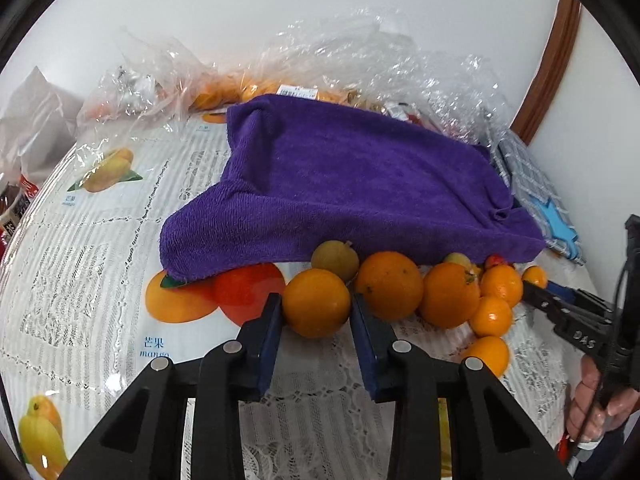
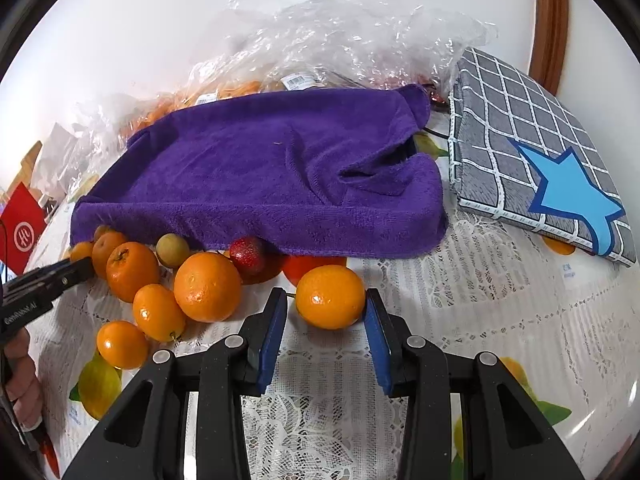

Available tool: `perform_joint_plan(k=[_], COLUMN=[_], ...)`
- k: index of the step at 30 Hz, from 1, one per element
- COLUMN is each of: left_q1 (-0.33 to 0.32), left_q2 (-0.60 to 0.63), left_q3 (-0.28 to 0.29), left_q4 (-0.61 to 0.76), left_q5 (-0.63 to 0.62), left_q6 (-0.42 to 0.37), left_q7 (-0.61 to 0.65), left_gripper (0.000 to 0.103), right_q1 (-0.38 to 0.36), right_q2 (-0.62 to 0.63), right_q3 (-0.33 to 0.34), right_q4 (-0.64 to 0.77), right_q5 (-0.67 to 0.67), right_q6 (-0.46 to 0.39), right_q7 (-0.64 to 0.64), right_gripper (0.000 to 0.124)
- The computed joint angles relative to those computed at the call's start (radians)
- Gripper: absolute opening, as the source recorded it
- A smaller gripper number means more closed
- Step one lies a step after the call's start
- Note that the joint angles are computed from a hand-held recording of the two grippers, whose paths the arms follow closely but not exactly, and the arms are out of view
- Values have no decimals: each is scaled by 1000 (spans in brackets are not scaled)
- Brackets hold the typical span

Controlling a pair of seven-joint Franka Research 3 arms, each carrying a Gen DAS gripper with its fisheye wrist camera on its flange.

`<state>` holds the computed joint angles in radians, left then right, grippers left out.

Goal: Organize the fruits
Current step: 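Close the right tool on a small orange while the left tool grasps an orange, then carry both held oranges over the purple towel tray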

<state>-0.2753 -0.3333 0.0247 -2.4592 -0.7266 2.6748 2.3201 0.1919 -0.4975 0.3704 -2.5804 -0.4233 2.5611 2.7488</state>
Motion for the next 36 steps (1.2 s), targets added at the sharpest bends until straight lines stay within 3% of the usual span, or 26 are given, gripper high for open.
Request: perform_joint_plan(k=[9,14,20,27,32,36], left_q1=[-54,-47,-32,-11,23,55], left_q2=[-49,-39,39,162,214,241], left_q3=[30,44,4,-47,-77,-104], left_q4=[-39,8,107,207,225,227], left_q5=[-98,-81,-32,-16,-35,-10], left_q6=[98,71,142,202,214,241], left_q7=[93,59,1,-55,-46,-79], left_gripper=[32,32,32,32,32,32], right_q1=[-3,10,-38,-95,-82,-46], right_q2=[0,-20,-46,59,141,177], right_q3=[13,7,23,9,-27,-79], right_q4=[8,7,62,187,227,210], right_q5=[-46,-34,-71,-147,-210,-186], right_q6=[-3,7,-18,-37,-9,23], right_q7=[15,10,-7,-12,9,-7], right_gripper=[39,39,39,39,39,39])
